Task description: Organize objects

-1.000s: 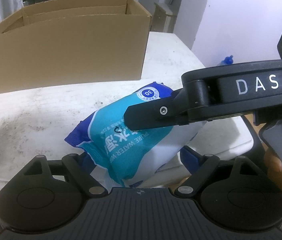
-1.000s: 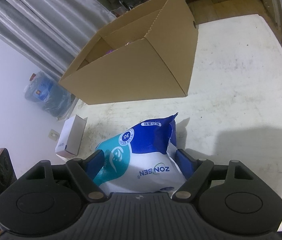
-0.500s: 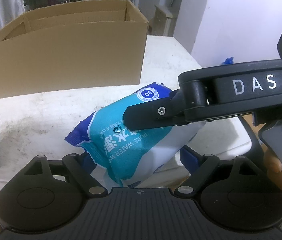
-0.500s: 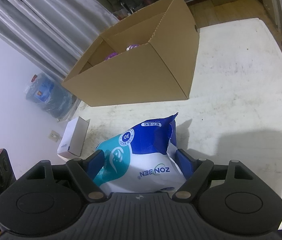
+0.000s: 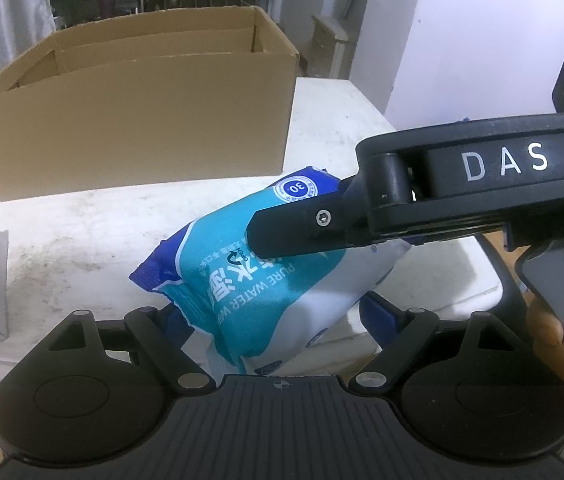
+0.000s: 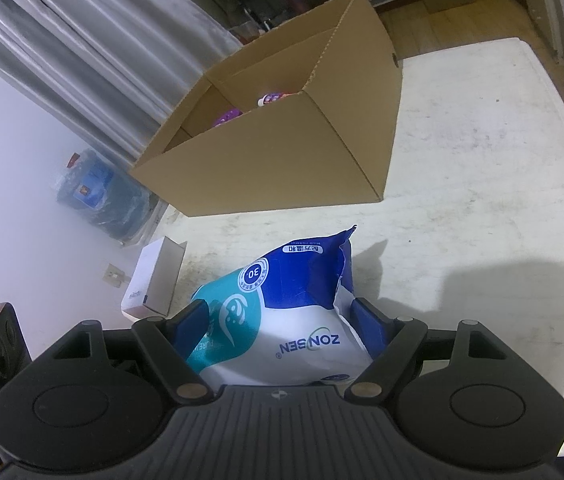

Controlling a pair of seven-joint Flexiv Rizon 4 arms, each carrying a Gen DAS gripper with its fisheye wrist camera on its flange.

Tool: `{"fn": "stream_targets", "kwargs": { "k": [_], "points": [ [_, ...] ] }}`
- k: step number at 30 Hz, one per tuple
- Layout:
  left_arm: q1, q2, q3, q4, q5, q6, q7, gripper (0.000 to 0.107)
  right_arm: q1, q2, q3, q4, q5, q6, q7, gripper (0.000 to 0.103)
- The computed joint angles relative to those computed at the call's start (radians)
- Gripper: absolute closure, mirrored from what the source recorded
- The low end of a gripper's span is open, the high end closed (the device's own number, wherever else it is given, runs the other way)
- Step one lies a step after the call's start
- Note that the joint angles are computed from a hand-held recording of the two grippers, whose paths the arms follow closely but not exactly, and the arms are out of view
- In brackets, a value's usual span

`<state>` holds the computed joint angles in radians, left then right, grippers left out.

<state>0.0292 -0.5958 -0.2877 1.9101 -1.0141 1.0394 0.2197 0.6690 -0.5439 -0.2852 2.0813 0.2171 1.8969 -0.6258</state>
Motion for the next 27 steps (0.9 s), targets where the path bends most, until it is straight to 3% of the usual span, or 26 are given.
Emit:
{"fn": "stream_targets", "kwargs": {
  "k": [11,15,21,24,27],
  "points": [
    [-0.011,-0.010,0.003,-0.008,-0.009,0.000,-0.010,0.024,-0.027,-0.018,0.014,-0.006,0.018,0.018,-0.026,0.023],
    [-0.007,-0.009,0.001,-0.005,-0.005,0.002,-0.009,0.024,-0.074,-0.024,0.060,-0.007,0.014,0.051,-0.033,0.025],
    [0.007,-0.021,0.013,-0.027,0.037,-0.049,-0.055,0.019,-0.090,-0.023,0.075,-0.013,0.015,0.043,-0.041,0.025],
    [0.018,-0.030,0.015,-0.040,0.050,-0.073,-0.062,0.010,-0.101,-0.017,0.086,-0.005,0.023,0.048,-0.033,0.025],
    [0.016,-0.041,0.019,-0.054,0.066,-0.072,-0.070,0.009,-0.144,-0.015,0.130,0.003,0.024,0.066,-0.016,0.023]
  ]
}}
